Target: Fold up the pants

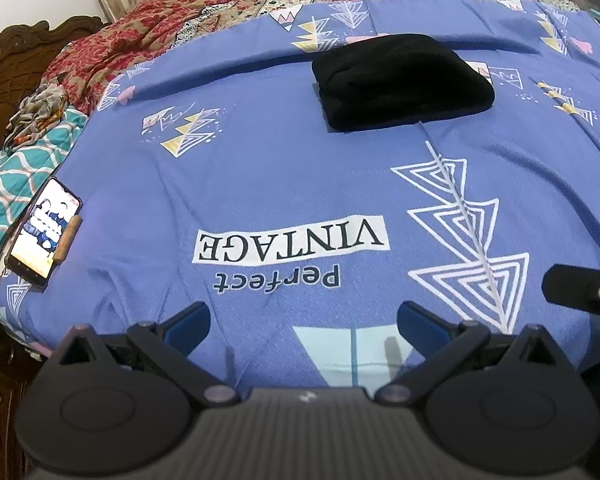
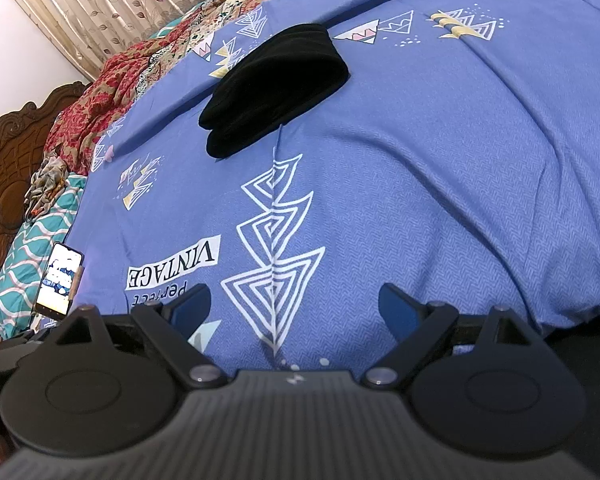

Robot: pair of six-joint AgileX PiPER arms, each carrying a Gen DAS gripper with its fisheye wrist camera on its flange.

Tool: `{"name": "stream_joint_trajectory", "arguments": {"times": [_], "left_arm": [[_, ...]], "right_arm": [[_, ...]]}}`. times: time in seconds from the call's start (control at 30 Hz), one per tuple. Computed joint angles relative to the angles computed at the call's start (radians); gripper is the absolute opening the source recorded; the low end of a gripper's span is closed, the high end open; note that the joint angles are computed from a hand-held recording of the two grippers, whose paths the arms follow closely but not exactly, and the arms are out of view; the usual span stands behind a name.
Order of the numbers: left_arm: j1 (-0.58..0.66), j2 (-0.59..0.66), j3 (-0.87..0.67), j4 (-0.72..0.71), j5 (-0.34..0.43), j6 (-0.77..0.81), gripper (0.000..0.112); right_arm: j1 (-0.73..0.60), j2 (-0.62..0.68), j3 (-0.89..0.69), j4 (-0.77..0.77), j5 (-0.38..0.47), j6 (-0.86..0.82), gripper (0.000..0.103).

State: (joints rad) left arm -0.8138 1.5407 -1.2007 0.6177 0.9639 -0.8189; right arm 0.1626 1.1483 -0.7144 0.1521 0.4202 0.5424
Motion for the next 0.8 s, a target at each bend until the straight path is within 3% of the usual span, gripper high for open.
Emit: {"name": "stream_joint_trajectory", "arguments": {"times": [0.8], "left_arm": [[0.014,0.013,-0.012,-0.034,-0.002,0.047,0.103]], "right_arm": [[0.002,0.000,0.002,-0.002,-0.003,0.002,0.093]]}}
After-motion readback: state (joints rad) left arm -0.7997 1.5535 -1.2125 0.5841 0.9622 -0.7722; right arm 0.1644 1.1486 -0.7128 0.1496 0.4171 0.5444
